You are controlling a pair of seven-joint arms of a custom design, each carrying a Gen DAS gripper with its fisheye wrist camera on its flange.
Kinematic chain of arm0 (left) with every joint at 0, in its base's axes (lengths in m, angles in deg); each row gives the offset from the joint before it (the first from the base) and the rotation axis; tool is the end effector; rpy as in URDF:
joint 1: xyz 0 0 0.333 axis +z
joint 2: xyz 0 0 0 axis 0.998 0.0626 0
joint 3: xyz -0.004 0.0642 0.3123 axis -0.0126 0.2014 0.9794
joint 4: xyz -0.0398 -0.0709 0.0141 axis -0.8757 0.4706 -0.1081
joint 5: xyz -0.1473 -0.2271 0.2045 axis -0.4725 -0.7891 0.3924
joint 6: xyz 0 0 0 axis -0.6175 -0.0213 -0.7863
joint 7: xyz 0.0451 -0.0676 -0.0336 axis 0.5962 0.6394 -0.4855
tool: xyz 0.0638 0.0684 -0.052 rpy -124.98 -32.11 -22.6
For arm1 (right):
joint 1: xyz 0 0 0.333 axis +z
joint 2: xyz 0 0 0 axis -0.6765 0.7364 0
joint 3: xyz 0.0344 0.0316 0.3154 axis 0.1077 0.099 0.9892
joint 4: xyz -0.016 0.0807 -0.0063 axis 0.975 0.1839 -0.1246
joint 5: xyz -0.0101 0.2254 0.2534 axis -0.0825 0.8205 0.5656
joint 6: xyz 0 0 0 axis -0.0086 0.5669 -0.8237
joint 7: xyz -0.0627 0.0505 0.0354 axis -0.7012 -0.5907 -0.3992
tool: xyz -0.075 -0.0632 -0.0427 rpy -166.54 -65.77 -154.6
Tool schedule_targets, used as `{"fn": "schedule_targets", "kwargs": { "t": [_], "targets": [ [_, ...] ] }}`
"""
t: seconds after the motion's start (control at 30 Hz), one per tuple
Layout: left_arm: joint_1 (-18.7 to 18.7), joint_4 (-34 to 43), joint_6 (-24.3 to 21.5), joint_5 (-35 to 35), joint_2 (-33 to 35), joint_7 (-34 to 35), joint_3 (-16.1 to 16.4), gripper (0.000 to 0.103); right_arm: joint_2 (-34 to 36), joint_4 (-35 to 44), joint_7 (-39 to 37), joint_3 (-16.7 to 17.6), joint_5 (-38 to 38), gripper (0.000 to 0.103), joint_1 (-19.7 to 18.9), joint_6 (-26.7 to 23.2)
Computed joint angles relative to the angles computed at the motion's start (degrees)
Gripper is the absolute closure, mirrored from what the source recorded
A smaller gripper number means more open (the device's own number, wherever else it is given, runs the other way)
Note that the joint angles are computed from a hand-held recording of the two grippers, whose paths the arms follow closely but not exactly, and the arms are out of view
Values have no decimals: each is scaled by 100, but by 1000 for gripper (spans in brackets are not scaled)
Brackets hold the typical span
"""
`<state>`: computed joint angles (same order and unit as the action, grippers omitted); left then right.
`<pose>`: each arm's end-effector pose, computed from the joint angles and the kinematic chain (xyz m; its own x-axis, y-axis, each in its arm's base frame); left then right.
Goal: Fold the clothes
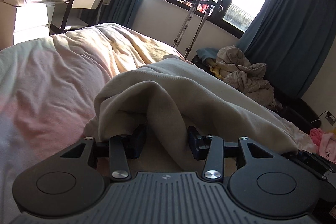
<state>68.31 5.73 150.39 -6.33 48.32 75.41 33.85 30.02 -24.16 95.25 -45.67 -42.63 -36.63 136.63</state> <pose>0.6853 -0.2504 0.5143 0.1712 -0.9090 0.3800 -0.4526 -0.4151 -0.7892 0.7117 0.1175 0.5099 0.3049 -0.9386 0.1616 -0.2541 -0.2437 -0.9360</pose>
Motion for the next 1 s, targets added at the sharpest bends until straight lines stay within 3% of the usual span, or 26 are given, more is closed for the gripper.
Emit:
{"fn": "schedule_targets", "kwargs": {
  "t": [0.07,0.1,0.13,0.27,0.4,0.5,0.6,0.63,0.7,0.77,0.8,0.83,0.87,0.9,0.93,1.0],
  "targets": [
    [0,-22,2,-5,-1,-52,19,55,-122,-277,-353,514,-95,87,-279,666],
    [-6,-32,11,-5,-4,-122,42,55,-186,-404,-410,554,-217,87,-312,859],
    [7,-59,81,-10,-10,-228,61,55,-279,-514,-386,393,-243,87,-243,795],
    [-23,-216,499,104,-54,-939,300,57,-604,-889,147,-1125,-195,85,637,-192],
    [-79,-411,782,334,-172,-1612,522,57,-636,-1301,215,-1505,-585,78,972,-28],
    [-172,-600,1053,637,-303,-2252,768,58,-714,-1428,219,-1296,-552,71,847,238],
    [-196,-774,1415,915,-423,-2882,922,58,-681,-1364,662,-1678,-281,51,1076,210],
    [-249,-794,1657,1064,-422,-3183,1068,58,-683,-1286,836,-1557,-164,50,931,23],
    [-500,-763,2225,1405,-364,-3936,1598,56,-683,-1064,1288,-1218,123,51,540,-539],
    [-910,-656,2684,1614,-244,-4562,2326,45,-665,-863,1611,-798,460,56,114,-1026],
    [-1087,-609,2905,1581,-158,-4758,2656,42,-665,-822,1676,-683,555,59,4,-1136],
    [-1124,-548,3090,1457,-61,-4801,2786,36,-695,-869,1690,-733,478,65,54,-1094],
    [-997,-350,3194,1718,32,-5146,2716,32,-735,-951,1631,-787,355,69,128,-974],
    [-796,-219,3085,1828,76,-5225,2446,32,-769,-1016,1574,-809,259,77,186,-861],
    [-511,-189,2890,1656,81,-4901,1975,32,-801,-1067,1552,-847,166,79,257,-782],
    [56,-353,2717,139,167,-3258,975,32,-828,-1138,1602,-998,-25,79,404,-762]
  ]
}}
